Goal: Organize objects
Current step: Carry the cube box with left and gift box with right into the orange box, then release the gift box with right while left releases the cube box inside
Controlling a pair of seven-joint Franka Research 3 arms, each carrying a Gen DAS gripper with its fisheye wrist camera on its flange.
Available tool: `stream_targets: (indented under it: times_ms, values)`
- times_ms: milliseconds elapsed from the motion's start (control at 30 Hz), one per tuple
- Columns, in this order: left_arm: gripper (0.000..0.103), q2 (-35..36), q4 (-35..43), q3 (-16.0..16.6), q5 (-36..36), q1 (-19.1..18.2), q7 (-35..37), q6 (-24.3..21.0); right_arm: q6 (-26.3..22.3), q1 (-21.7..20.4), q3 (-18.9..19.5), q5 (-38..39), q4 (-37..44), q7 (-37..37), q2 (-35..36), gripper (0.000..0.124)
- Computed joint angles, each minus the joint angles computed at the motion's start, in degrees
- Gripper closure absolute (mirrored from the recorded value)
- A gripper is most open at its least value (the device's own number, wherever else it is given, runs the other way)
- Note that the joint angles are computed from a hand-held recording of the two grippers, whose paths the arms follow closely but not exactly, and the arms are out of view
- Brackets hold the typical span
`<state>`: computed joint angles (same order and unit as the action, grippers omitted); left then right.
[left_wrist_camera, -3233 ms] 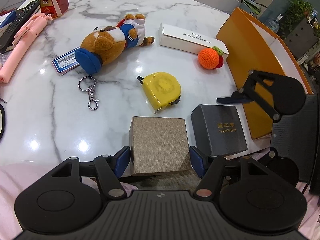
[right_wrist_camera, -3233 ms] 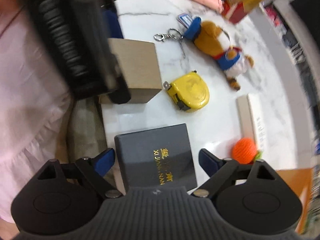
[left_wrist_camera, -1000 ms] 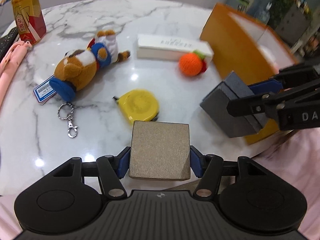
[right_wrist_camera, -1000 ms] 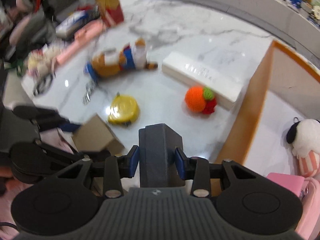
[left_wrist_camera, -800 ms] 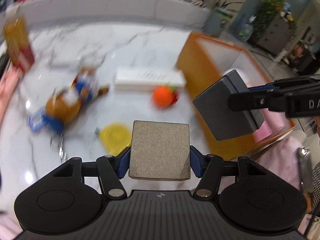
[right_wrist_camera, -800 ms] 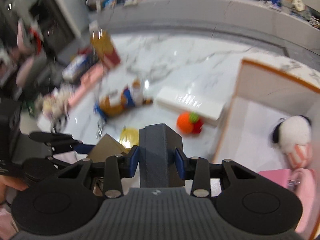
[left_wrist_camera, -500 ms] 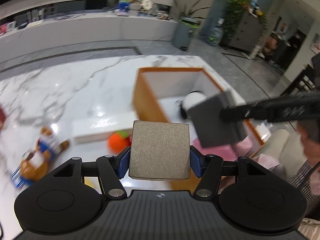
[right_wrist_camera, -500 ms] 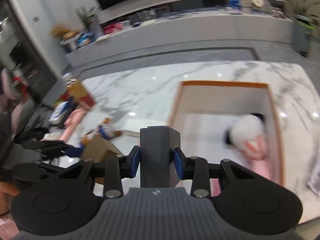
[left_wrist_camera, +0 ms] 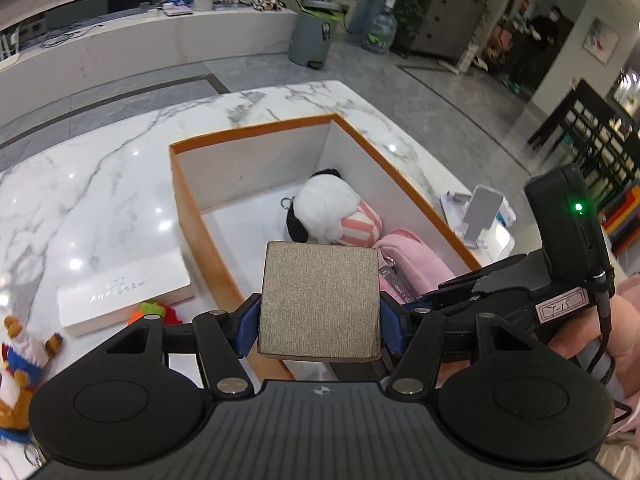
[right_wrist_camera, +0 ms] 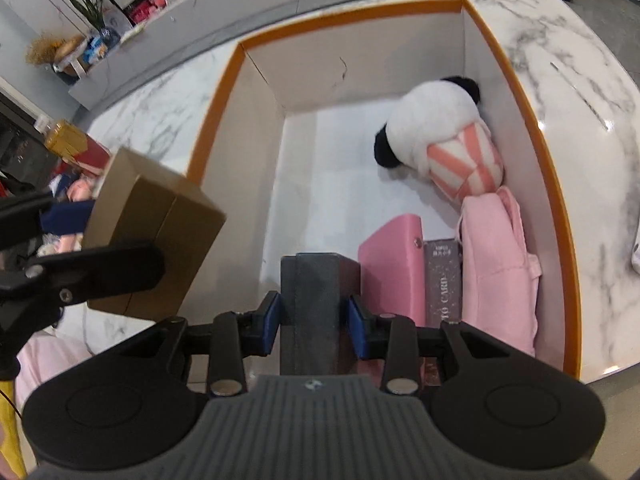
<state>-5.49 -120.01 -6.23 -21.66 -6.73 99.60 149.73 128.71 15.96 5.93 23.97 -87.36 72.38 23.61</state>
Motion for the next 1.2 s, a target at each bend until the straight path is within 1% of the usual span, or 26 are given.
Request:
stream_targets:
  times_ms: [100,200,233,300,433,567,667,767,867,933,1033,1200]
  values:
    - [0.033,1.6,1.77,-0.41,1.7,-0.09,1.41,-1.48,-1.23,0.07,-0.39,-0.71,1.75,1.22,1.1,0.087]
    - [0.034,2.6,2.85,-1.0,3.57,0.01,3.72,-2.45,-1.48,0.6,-0.97,-2.85,3.36,1.87,2.47,0.087]
    - [0.034,2.98,3.3,-1.24,5.14,0.1,4.2,-2.62,-2.48,0.17,-0.71,-2.49,4.41,1.51,3.13,0.087]
    - [0.034,4.11,5.0,-1.65,8.07,0.27,5.4,-4.57,-3.91,-0.19,-0.56,-2.53,5.66,1.04,3.78,0.087]
    - [0.034,6.01,8.26,-2.42,11.43,0.52,14.13,-9.8,-6.04,-1.12,-0.42,-1.4,7.14,0.82,4.41,0.087]
    - [0.034,8.96,12.51,-3.51,16.59,0.29,19.61,-16.28,-8.33,-2.27,-0.18,0.35,8.64,0.42,5.03,0.087]
    - [0.034,12.04,16.28,-4.33,20.52,-0.13,22.9,-21.9,-9.43,-2.21,-0.3,0.25,9.45,0.45,5.27,0.087]
    - [0.034,16.06,21.27,-4.85,20.35,0.13,24.95,-28.07,-10.48,-2.34,-0.36,0.44,10.6,0.73,5.78,0.087]
    - [0.034,19.38,24.91,-5.3,20.06,0.64,26.75,-31.94,-11.3,-2.2,-0.54,-0.04,11.49,1.01,6.2,0.087]
    - [0.034,21.1,26.7,-5.64,19.98,1.04,28.74,-33.73,-11.8,-2.07,-0.59,-0.32,12.28,1.39,6.74,0.087]
    - [0.034,23.41,29.66,-6.34,16.55,2.6,32.59,-36.82,-13.03,-1.99,-0.57,-0.61,13.62,1.82,7.47,0.086]
    - [0.034,28.02,35.98,-6.63,14.25,3.61,33.57,-43.8,-13.78,-1.75,-0.63,-1.32,14.83,1.92,8.23,0.087]
